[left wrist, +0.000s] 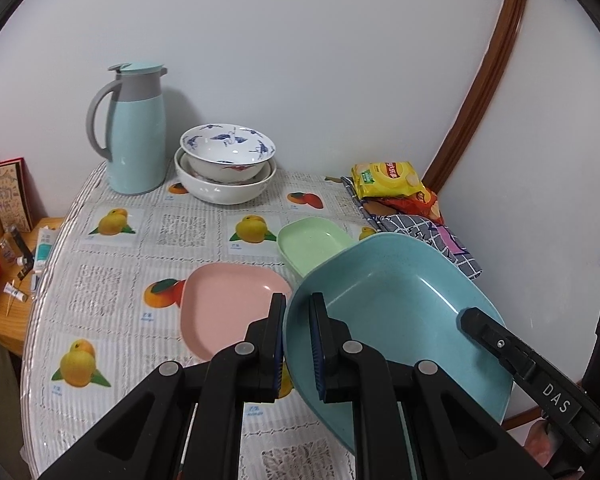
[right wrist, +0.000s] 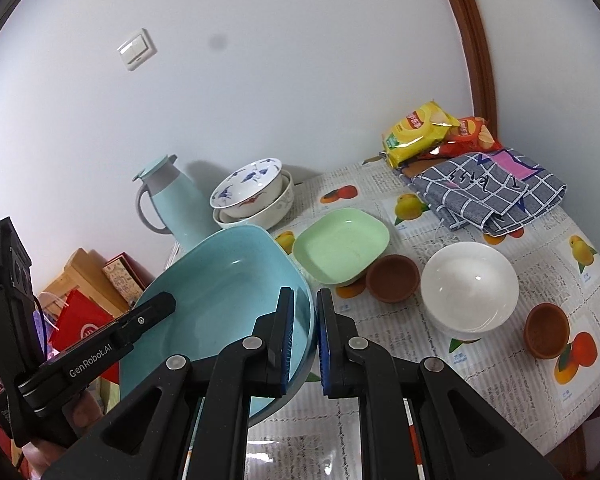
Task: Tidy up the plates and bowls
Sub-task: 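Lift the light-blue plate with both grippers and carry it over the pink plate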
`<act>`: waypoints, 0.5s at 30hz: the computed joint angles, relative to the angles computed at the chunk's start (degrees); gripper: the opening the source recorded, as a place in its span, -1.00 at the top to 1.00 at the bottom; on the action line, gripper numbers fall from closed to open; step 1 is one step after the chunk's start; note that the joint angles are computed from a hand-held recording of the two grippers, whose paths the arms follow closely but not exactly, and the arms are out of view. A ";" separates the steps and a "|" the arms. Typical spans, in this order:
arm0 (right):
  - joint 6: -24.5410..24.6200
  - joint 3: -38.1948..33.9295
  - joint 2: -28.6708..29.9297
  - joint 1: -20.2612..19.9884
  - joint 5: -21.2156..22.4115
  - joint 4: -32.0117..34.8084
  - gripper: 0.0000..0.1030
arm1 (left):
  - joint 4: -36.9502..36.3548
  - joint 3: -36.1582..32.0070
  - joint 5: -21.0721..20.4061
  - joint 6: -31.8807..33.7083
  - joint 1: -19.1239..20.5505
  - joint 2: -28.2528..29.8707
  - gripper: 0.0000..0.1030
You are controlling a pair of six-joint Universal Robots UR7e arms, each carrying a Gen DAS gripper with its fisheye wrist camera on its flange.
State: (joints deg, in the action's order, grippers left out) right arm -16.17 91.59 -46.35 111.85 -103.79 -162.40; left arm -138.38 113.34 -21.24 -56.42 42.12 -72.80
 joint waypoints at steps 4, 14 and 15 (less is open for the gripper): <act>-0.26 0.83 -0.06 0.29 0.25 -0.06 0.78 | 2.92 1.06 0.26 -3.17 -0.33 -1.45 0.77; -0.79 0.64 1.33 0.55 0.48 1.15 0.78 | 6.51 3.56 0.03 -8.77 0.18 -4.09 0.77; -0.81 0.52 1.66 0.57 0.47 1.38 0.78 | 6.83 3.81 -0.03 -9.38 0.29 -4.30 0.77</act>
State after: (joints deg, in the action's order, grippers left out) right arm -16.98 92.11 -44.69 112.42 -103.32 -161.02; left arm -131.56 117.15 -21.28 -65.80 42.40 -77.10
